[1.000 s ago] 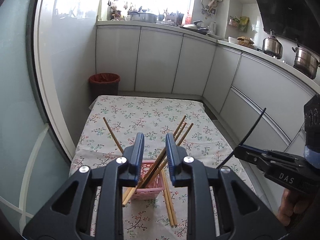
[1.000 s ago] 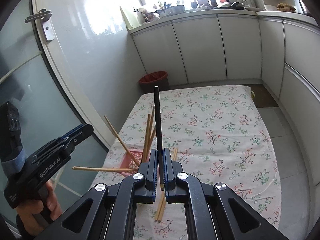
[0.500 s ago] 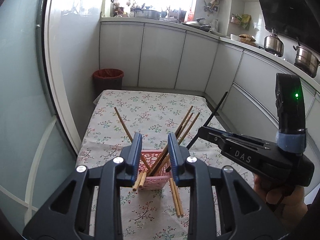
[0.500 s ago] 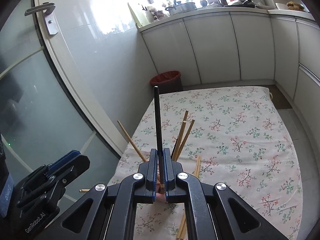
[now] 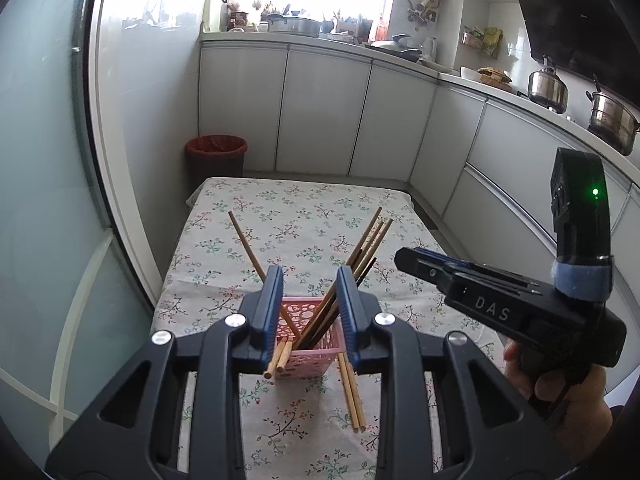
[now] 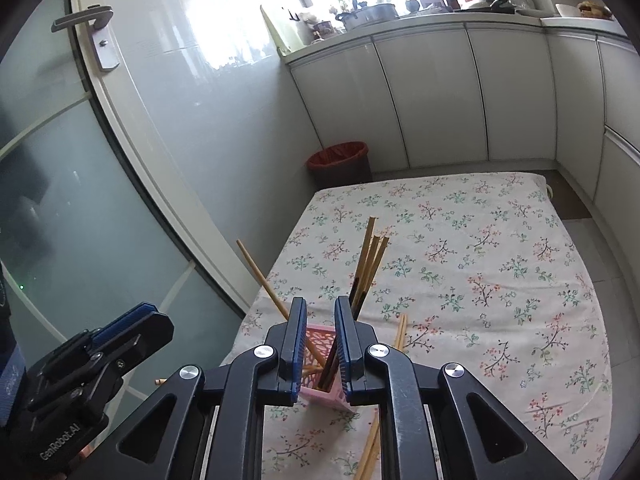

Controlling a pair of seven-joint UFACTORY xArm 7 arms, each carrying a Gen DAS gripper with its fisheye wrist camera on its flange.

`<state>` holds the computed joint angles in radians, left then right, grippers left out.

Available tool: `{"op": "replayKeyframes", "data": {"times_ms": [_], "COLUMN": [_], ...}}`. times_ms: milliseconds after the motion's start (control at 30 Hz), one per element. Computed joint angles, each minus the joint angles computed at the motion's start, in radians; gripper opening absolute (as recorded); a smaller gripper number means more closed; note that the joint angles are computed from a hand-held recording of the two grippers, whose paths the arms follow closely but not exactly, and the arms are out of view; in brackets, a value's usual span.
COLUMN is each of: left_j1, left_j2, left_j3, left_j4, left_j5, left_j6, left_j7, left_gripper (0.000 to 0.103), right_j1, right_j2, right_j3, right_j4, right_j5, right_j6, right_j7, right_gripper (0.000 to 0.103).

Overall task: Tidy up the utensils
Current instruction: 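Open the left gripper then the right gripper over the basket and withdraw, then lower the right gripper onto a wooden chopstick and close on it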

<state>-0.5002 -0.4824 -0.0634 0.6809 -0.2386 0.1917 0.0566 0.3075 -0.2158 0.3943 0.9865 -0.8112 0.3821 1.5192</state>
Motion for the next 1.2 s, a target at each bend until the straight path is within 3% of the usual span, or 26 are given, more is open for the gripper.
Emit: {"op": "replayKeyframes", "data": {"times_ms": [167, 267, 333, 400, 533, 600, 700, 967, 1033, 1100, 1200], "left_j1": [-0.016, -0.015, -0.020, -0.045, -0.081, -0.071, -0.047, -0.024, -0.013, 0.001, 0.006], "left_j2": [-0.013, -0.018, -0.023, -0.027, -0.030, -0.035, -0.038, -0.005, 0.009, 0.019, 0.043], "left_j3": [0.007, -0.003, -0.008, 0.001, 0.004, -0.016, -0.041, -0.039, -0.044, -0.052, -0.046], "left_j4": [-0.002, -0.003, -0.005, -0.004, 0.002, -0.010, -0.031, -0.054, -0.049, -0.047, -0.027], "left_j5": [-0.009, -0.006, -0.005, -0.017, -0.045, -0.046, -0.041, -0.074, -0.073, -0.065, -0.070], "left_j6": [0.014, 0.022, 0.031, 0.055, 0.123, 0.141, 0.171, 0.272, 0.275, 0.275, 0.284], "left_j7": [0.008, 0.006, 0.008, 0.022, 0.061, 0.059, 0.034, 0.012, 0.012, 0.004, 0.011], "left_gripper": [0.037, 0.039, 0.047, 0.064, 0.071, 0.079, 0.081, 0.081, 0.081, 0.081, 0.081], "right_j1": [-0.002, -0.018, -0.027, -0.031, -0.024, -0.016, -0.009, 0.069, 0.097, 0.127, 0.154], "right_j2": [-0.085, -0.147, -0.191, -0.231, -0.289, -0.302, -0.299, -0.123, -0.060, 0.006, 0.103], "right_j3": [-0.007, -0.003, -0.002, -0.003, -0.013, -0.025, -0.041, -0.130, -0.156, -0.183, -0.212], "right_j4": [-0.058, -0.109, -0.146, -0.181, -0.234, -0.257, -0.284, -0.295, -0.278, -0.253, -0.214], "right_j5": [0.053, 0.109, 0.152, 0.200, 0.305, 0.362, 0.447, 0.684, 0.746, 0.825, 0.952], "right_j6": [0.005, -0.007, -0.012, -0.012, 0.006, 0.011, 0.019, -0.037, -0.059, -0.084, -0.126], "right_j7": [-0.039, -0.066, -0.083, -0.108, -0.184, -0.223, -0.276, -0.458, -0.521, -0.591, -0.700], "right_gripper": [0.017, 0.025, 0.032, 0.036, 0.047, 0.050, 0.052, 0.051, 0.045, 0.030, 0.021]}}
